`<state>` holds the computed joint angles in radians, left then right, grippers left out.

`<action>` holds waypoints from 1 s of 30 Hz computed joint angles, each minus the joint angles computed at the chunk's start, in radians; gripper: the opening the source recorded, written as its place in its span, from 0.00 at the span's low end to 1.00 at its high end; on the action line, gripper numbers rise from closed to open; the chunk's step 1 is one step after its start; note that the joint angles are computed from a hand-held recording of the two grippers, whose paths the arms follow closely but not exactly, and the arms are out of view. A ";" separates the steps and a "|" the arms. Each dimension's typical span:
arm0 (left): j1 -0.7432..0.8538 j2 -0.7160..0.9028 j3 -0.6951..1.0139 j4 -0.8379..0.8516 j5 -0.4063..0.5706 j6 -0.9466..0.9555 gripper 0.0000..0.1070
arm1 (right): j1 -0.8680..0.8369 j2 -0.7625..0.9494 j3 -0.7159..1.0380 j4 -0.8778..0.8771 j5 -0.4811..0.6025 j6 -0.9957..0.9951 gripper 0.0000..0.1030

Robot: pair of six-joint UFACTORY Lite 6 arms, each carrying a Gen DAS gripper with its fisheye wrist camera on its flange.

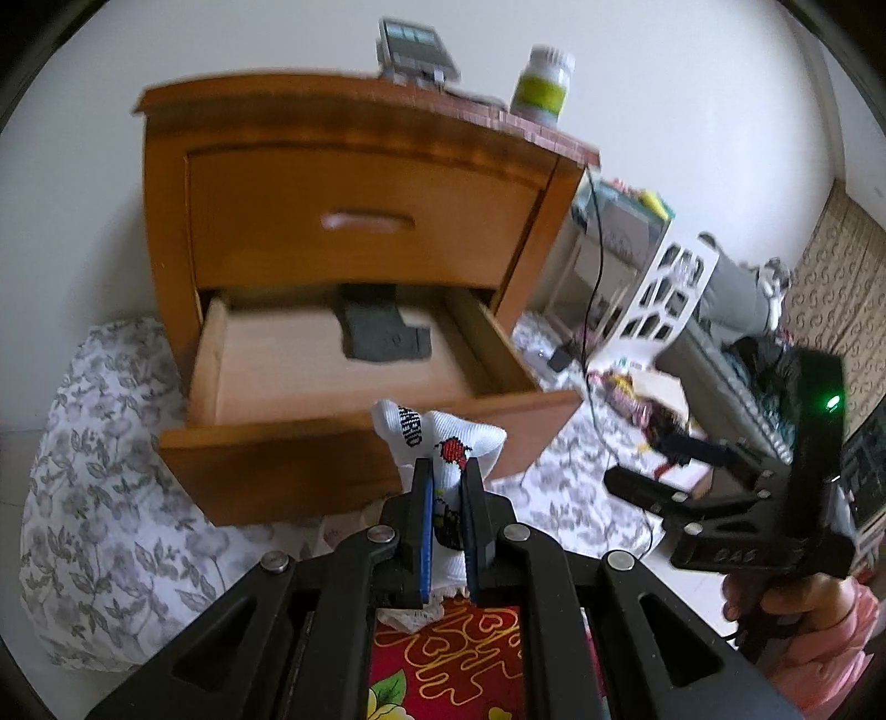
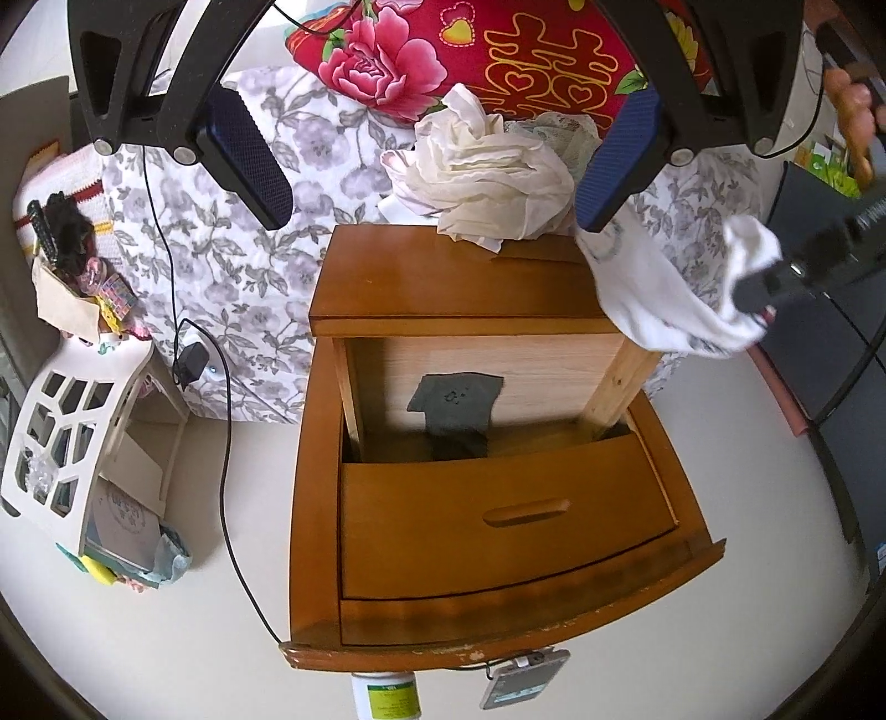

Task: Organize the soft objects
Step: 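Carry the Hello Kitty sock with the left tool toward the red cushion, then lower the Hello Kitty sock onto the cloth pile and open the left tool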

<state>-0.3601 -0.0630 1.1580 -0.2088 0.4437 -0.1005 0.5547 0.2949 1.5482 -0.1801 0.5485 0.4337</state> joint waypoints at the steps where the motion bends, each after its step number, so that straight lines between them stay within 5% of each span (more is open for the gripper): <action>1: -0.003 0.018 0.004 -0.003 -0.001 0.003 0.08 | -0.002 0.002 -0.001 0.002 -0.001 -0.002 1.00; 18: -0.039 0.442 0.105 -0.254 -0.003 0.198 0.08 | -0.029 0.073 0.041 0.058 0.009 -0.063 1.00; 30: -0.052 0.584 0.160 -0.239 0.014 0.170 0.09 | -0.037 0.105 0.063 0.078 0.018 -0.085 1.00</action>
